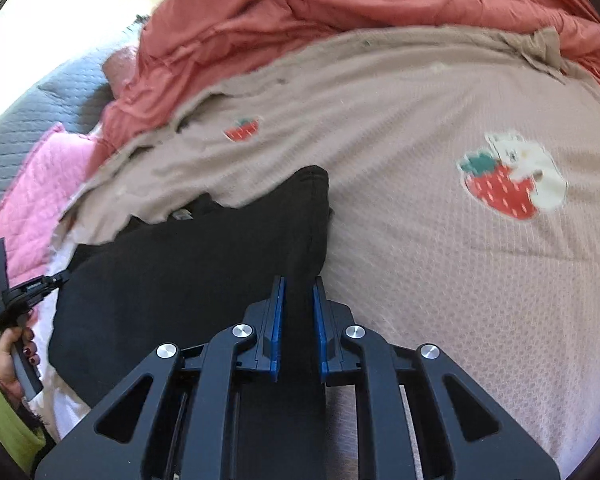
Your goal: Fold small clothes
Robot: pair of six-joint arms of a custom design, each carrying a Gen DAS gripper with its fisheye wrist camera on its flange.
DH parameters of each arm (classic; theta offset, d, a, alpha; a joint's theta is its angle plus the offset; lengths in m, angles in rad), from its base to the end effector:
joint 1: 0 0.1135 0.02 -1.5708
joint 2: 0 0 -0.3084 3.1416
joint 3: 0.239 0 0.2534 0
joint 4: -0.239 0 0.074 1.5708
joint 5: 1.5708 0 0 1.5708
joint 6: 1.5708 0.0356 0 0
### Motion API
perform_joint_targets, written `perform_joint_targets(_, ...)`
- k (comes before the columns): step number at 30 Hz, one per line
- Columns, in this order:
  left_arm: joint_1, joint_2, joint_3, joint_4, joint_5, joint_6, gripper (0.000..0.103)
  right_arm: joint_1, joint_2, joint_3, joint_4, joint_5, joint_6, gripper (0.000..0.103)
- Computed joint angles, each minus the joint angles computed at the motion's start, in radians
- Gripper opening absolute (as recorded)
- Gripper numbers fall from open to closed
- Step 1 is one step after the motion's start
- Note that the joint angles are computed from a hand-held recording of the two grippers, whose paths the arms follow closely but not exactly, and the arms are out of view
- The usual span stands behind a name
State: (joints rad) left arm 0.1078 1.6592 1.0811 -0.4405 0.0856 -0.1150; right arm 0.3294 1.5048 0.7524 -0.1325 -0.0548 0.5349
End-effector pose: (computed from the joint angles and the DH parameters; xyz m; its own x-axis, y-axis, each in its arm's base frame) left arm 0.3420 0.0339 0.2432 -0.8337 -0.2052 -0.5127 -0.1593 0.9783 -0.1325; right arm 0.2736 0.0956 0.2120 -0.8113 0.2606 -0.5233 0.0672 0.9308 0.3593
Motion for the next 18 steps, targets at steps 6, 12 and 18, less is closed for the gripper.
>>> perform_joint_targets(6, 0.013, -0.032, -0.054, 0.024, 0.011, -0.012, 0.014, 0.004, 0.018, 0.019, -0.061, 0.057, 0.004, 0.034)
perform_joint_targets(12, 0.021, -0.194, -0.122, 0.012, 0.033, -0.007, 0.022, 0.034, -0.032, 0.041, -0.11, 0.107, -0.017, 0.043)
perform_joint_targets(18, -0.054, -0.346, -0.18, -0.06, 0.028, 0.03, 0.037, 0.115, -0.089, 0.063, -0.109, 0.13, -0.06, 0.054)
